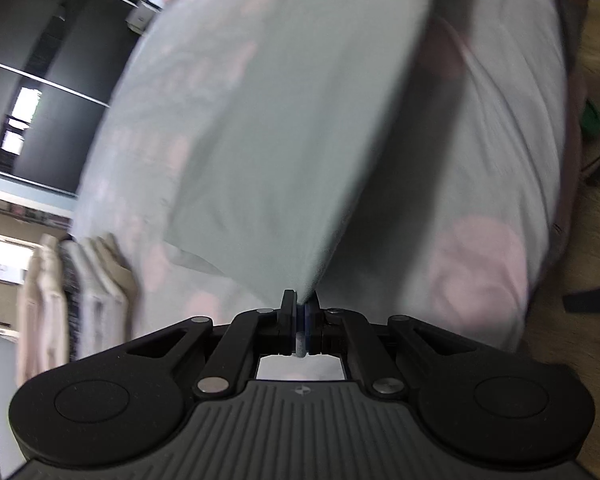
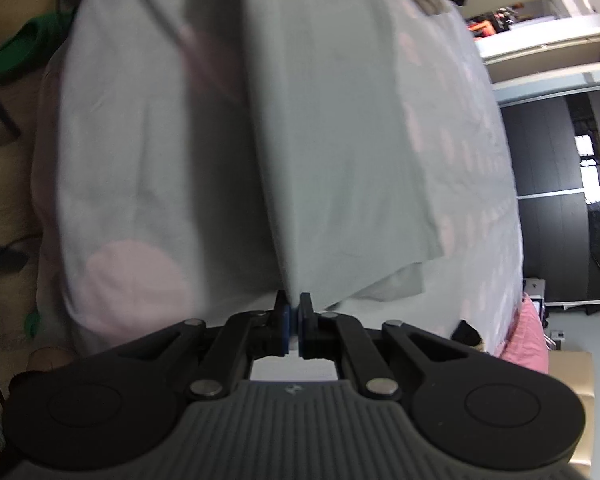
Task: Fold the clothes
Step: 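Pinch the shirt edge with both grippers and fold it over, then open both grippers and release the folded shirt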
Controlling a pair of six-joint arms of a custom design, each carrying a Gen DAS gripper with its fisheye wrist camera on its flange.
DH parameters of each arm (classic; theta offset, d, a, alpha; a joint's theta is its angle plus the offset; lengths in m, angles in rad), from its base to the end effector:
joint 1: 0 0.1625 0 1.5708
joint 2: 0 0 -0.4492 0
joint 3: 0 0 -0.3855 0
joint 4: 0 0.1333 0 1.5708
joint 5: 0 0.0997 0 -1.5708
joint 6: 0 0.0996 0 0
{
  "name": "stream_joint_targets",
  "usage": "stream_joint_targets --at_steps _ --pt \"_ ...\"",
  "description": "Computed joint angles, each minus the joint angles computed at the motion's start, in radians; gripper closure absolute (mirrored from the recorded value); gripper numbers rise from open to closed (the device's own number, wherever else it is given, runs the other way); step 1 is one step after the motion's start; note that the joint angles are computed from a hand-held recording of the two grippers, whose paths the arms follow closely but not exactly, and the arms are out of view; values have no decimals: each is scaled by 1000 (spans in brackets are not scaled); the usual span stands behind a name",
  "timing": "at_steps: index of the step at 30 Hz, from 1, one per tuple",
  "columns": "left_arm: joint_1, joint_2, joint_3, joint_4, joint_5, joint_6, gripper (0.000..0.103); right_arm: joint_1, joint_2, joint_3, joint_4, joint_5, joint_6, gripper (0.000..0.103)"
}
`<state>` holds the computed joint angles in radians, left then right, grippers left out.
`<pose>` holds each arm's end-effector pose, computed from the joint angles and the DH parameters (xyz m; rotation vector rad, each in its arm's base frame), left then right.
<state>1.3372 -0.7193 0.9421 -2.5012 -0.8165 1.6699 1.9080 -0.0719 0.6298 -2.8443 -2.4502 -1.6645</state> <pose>0.0023 -0.8607 0.3829 1.5577 1.4934 -0.0373 0.3485 -0.8230 0.0082 1.5251 -1.4039 0.0097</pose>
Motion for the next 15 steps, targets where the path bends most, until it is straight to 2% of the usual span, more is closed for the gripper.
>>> stream_joint_targets --at_steps 3,5,8,10,11,13,15 --pt "7 14 7 -6 29 54 101 -8 -1 28 -20 -1 -37 99" --pt "12 29 -1 -2 58 57 101 -13 4 36 -33 -3 -64 99" --pt "17 46 -13 -14 91 60 99 -16 -27 109 -73 -2 -78 96" --pt "18 43 0 -49 94 73 96 -17 -48 155 -95 0 -82 88" --pt "17 40 8 -69 96 78 89 -18 -61 180 -102 11 -84 85" --pt "15 26 25 -97 89 78 72 -16 -105 257 -131 48 -80 62" --pt "11 -1 38 -65 62 34 42 -16 -164 335 -118 128 -31 47"
